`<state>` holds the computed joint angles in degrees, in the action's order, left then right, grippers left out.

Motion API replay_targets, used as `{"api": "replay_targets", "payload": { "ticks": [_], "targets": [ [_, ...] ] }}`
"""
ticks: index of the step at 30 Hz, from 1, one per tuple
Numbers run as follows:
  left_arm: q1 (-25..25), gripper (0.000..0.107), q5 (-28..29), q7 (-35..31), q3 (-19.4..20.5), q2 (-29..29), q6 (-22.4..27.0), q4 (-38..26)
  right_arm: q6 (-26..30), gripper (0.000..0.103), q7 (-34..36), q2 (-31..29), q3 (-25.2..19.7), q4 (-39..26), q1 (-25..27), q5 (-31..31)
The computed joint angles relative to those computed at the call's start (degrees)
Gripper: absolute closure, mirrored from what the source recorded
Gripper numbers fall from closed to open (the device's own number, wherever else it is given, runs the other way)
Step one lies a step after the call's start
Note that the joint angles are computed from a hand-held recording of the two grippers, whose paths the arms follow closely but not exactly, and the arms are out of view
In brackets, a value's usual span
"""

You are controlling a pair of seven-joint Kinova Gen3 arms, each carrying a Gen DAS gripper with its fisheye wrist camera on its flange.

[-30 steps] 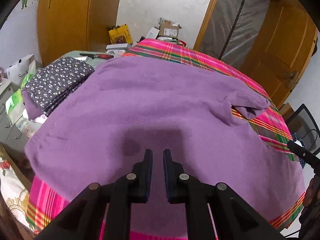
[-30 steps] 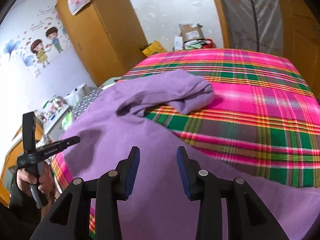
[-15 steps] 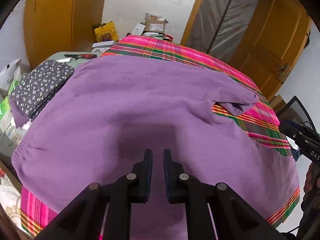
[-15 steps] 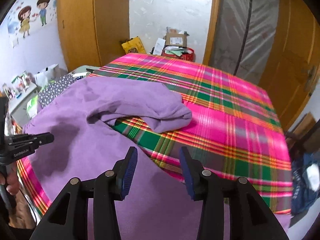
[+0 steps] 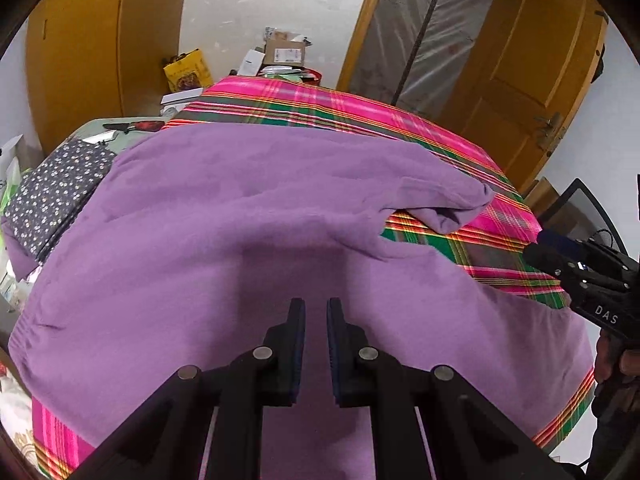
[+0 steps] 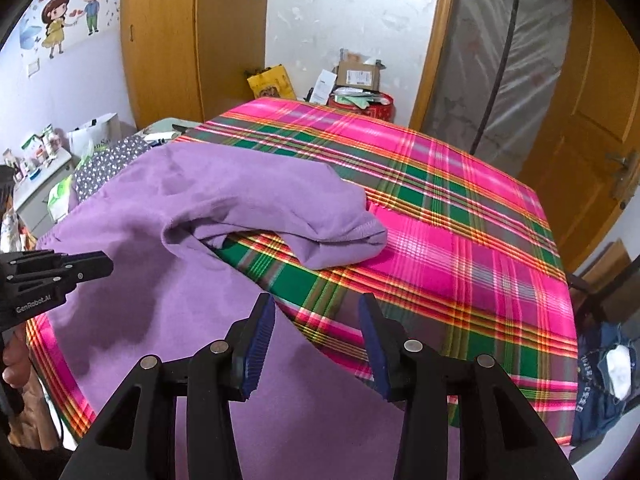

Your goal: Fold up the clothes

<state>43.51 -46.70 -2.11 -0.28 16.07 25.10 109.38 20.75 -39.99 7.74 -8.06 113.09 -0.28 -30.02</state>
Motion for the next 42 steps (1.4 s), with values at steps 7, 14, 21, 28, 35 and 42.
{"api": "replay_targets", "payload": {
  "ticks": [7, 14, 21, 28, 35, 42],
  "targets": [
    [-2.2, 0.097, 6.3, -6.1, 0.8, 2.4, -1.4, -1.4, 1.0, 0.058, 3.2, 3.2, -1.1, -2.7, 2.5, -1.4],
    [-1.2, 0.097, 10.8, -9.7, -1.2, 3.8, -2.8, -2.1, 8.9, 0.058, 3.1, 13.0, -2.7, -13.5, 8.9, -4.1],
    [0.7, 0.097, 12.6, -10.6, -3.8, 4.2, -4.1, -2.3, 21.9, 0.058, 0.7, 23.8, -6.9, -26.3, 13.1, -5.0],
    [1.9, 0.097, 13.4, -10.5, -5.4, 3.7, -4.7, -1.5, 18.0, 0.095, 10.8, 23.1, -6.1, -23.4, 12.1, -15.5],
    [6.4, 0.097, 6.3, -0.8, -10.2, 1.2, -3.9, 1.0, 4.6, 0.095, 27.1, 11.7, -20.5, -12.2, 17.5, -19.5],
    [9.1, 0.097, -3.6, 13.8, -12.4, -3.0, 1.4, 4.8, 14.2, 0.09, 36.1, 9.3, -21.8, -7.3, 12.8, -15.4]
  ]
}}
